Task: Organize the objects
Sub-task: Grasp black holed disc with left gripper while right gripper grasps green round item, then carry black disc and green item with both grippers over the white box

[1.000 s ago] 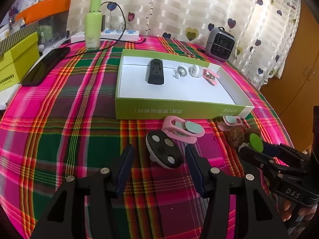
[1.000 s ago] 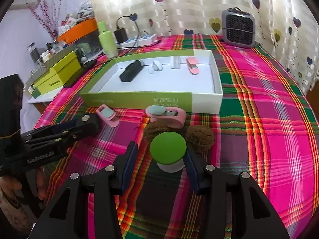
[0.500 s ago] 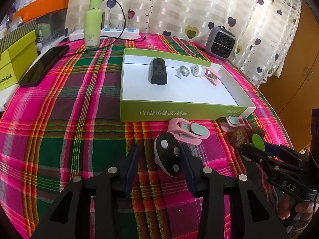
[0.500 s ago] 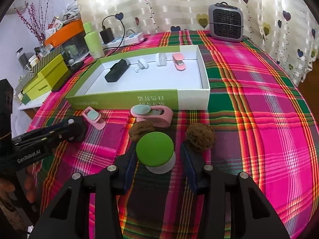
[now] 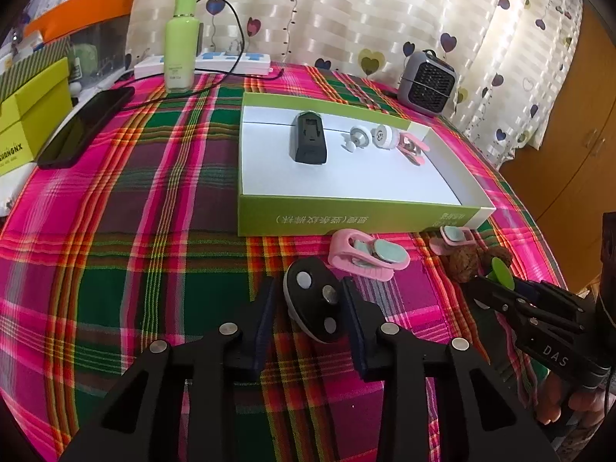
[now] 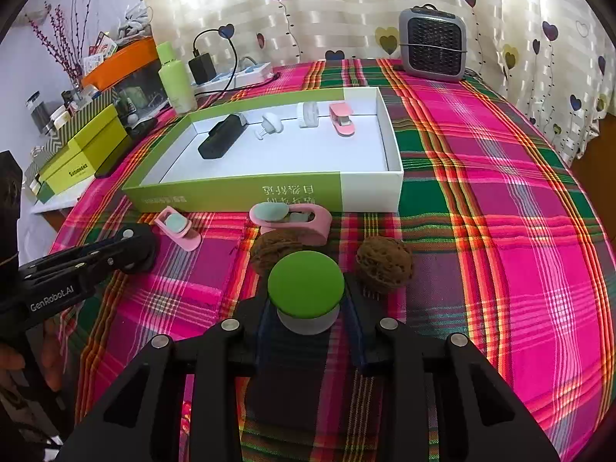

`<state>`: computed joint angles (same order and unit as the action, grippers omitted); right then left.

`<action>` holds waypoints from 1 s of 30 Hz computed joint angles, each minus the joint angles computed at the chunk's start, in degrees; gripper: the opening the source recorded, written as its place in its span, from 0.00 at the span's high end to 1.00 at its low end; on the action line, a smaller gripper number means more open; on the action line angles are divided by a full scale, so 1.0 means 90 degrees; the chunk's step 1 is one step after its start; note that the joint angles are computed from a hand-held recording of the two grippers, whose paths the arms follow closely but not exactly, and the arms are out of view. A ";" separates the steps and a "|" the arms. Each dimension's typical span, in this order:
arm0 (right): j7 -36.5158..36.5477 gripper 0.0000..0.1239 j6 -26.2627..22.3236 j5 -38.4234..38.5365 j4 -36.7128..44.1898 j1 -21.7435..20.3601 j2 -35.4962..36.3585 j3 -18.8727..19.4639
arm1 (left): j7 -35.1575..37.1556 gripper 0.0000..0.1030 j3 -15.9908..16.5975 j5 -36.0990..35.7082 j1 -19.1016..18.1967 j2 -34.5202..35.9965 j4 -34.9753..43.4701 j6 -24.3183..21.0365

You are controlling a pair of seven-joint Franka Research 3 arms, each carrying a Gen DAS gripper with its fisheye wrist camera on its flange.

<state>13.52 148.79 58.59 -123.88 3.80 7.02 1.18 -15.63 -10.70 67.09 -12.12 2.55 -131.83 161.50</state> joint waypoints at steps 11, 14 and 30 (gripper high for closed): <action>-0.0229 0.81 -0.0063 0.0146 -0.0010 -0.0020 -0.0042 -0.0002 | -0.0066 0.74 0.0016 0.0062 -0.0037 0.0073 0.0092 -0.0023; -0.0257 0.83 -0.0143 0.0179 0.0014 -0.0031 -0.0032 -0.0018 | -0.0058 0.74 0.0012 0.0033 -0.0050 0.0076 0.0101 -0.0069; 0.0037 0.83 -0.0777 0.0137 0.0353 -0.0171 0.0210 -0.0064 | -0.0288 0.75 0.0019 0.0193 -0.0042 0.0047 0.0072 -0.0071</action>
<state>13.85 141.79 59.83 -120.70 2.26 8.92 0.61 -18.22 -10.53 68.82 -12.50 2.97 -131.18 160.86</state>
